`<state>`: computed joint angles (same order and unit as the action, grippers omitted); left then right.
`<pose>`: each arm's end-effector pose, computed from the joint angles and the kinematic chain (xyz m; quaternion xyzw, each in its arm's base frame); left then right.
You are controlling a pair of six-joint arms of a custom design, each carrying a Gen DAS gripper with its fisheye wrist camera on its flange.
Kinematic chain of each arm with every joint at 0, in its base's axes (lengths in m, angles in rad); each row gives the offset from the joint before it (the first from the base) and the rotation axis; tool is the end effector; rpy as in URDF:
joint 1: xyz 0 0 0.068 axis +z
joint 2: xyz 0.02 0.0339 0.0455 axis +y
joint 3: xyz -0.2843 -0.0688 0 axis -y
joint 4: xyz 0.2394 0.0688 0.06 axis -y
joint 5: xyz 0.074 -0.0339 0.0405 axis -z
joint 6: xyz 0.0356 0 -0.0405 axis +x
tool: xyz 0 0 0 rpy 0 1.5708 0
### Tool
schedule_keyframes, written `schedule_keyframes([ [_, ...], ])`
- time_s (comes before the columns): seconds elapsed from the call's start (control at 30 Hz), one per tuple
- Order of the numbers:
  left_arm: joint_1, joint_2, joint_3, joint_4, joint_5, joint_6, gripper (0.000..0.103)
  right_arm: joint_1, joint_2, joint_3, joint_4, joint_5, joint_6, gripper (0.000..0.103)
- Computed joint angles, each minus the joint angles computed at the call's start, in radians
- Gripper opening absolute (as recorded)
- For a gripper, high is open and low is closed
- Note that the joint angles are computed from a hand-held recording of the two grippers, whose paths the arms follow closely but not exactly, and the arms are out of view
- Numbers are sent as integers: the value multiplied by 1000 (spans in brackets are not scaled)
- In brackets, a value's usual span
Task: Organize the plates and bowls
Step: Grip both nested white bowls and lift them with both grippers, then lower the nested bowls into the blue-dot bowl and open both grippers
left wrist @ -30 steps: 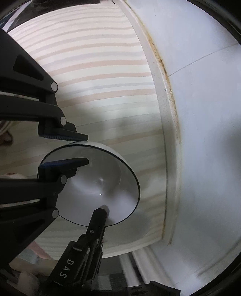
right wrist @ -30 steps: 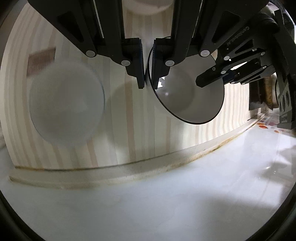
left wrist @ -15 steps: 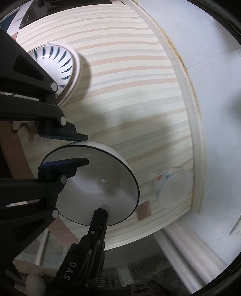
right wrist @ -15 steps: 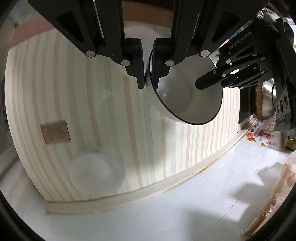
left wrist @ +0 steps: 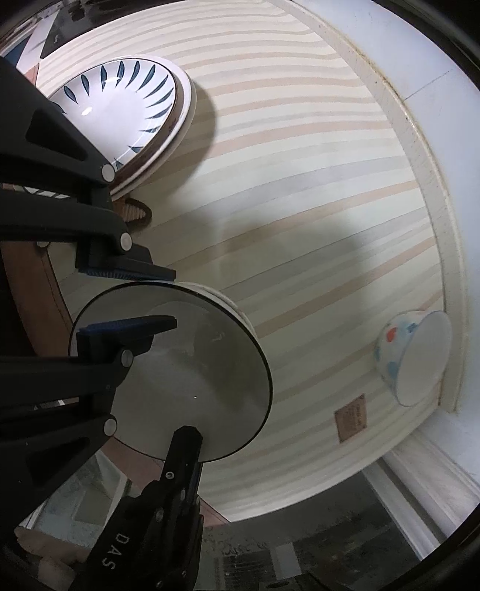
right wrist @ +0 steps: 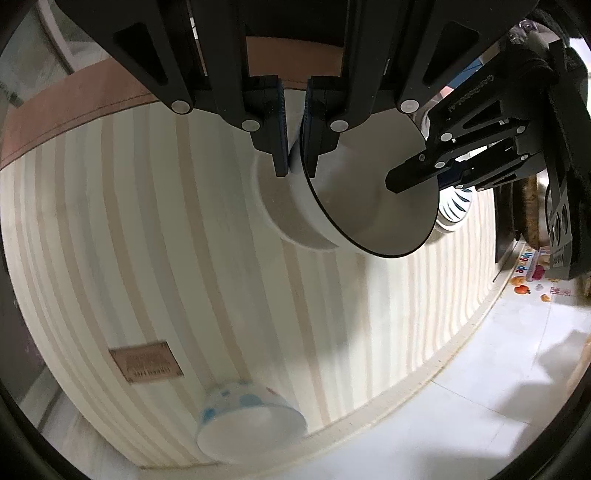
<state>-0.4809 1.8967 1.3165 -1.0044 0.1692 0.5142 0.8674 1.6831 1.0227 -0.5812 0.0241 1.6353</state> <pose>0.3010 -0.1638 0.1927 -0.4750 -0.8759 0.0846 0.0055 0.2032 0.2383 0.1928 0.3713 0.9139 0.1518 0.0627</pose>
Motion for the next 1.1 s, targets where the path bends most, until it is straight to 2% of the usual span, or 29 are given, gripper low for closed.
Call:
schedule_keyframes([
  [0.3,-37,27,-36,74,-53,-6,16,-15,19,-45,43,-46,-3,9],
  [0.63,-54,37,-47,102,-76,-12,16,-42,50,-21,10,-80,-36,12],
  [1.1,-55,23,-42,106,-85,-20,16,-55,25,-60,48,-98,-42,14],
])
